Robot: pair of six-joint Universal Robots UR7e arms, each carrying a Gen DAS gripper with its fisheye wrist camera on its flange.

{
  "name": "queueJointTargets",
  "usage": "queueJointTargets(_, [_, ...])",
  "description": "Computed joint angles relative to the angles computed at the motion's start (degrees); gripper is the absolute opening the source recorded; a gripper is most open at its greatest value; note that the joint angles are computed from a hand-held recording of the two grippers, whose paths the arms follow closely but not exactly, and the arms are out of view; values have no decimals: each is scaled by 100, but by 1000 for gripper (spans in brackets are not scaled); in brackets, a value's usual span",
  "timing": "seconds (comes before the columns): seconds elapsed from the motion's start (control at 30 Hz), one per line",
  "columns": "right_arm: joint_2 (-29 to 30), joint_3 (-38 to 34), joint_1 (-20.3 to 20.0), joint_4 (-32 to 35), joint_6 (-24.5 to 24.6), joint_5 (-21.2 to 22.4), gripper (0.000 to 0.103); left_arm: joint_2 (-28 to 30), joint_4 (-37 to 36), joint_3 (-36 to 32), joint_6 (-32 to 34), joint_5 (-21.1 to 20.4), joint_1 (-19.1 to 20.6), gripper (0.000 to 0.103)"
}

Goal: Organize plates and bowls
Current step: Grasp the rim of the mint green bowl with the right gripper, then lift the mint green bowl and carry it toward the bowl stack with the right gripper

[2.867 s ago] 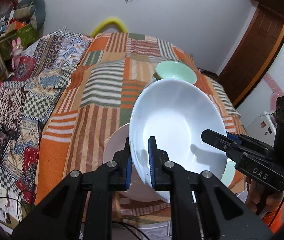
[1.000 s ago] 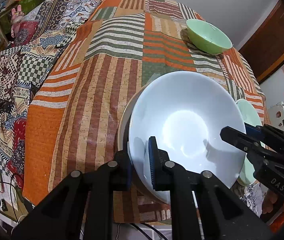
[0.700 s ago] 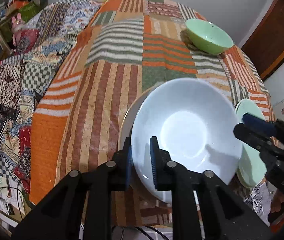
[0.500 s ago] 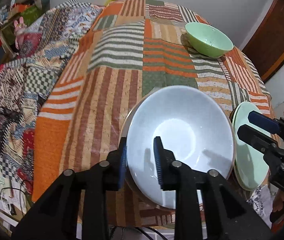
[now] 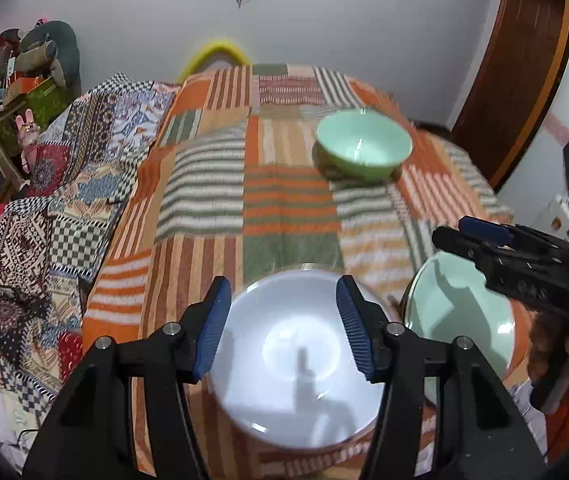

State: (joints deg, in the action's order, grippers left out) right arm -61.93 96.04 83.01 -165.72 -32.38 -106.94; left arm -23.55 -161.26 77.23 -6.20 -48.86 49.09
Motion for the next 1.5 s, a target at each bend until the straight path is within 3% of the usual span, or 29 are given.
queueJointTargets(0.3, [596,-1393,-196,346,581,25,57,233,-274,-570,141,-281,110,66])
queueJointTargets(0.57, [1492,-2797,-230,934,544,-423,56,467,56,-1042,109,-389,285,66])
queueJointTargets(0.77, [1856,-3416,-301,1539,669,-439,30,680,380,-1380,154,-404,377,66])
queueJointTargets(0.87, [1908,-3442,-301,1468,467,-443,25,772,522,-1534,170,-390,394,66])
queueJointTargets(1.07, [1841,-3314,-286,1660,-34,-350,25,956,926,-1963,20,-590,454,66])
queueJointTargets(1.5, [1215,-2237,-315,2166,-551,161,25,1705,2135,-3490,-333,-631,671,64])
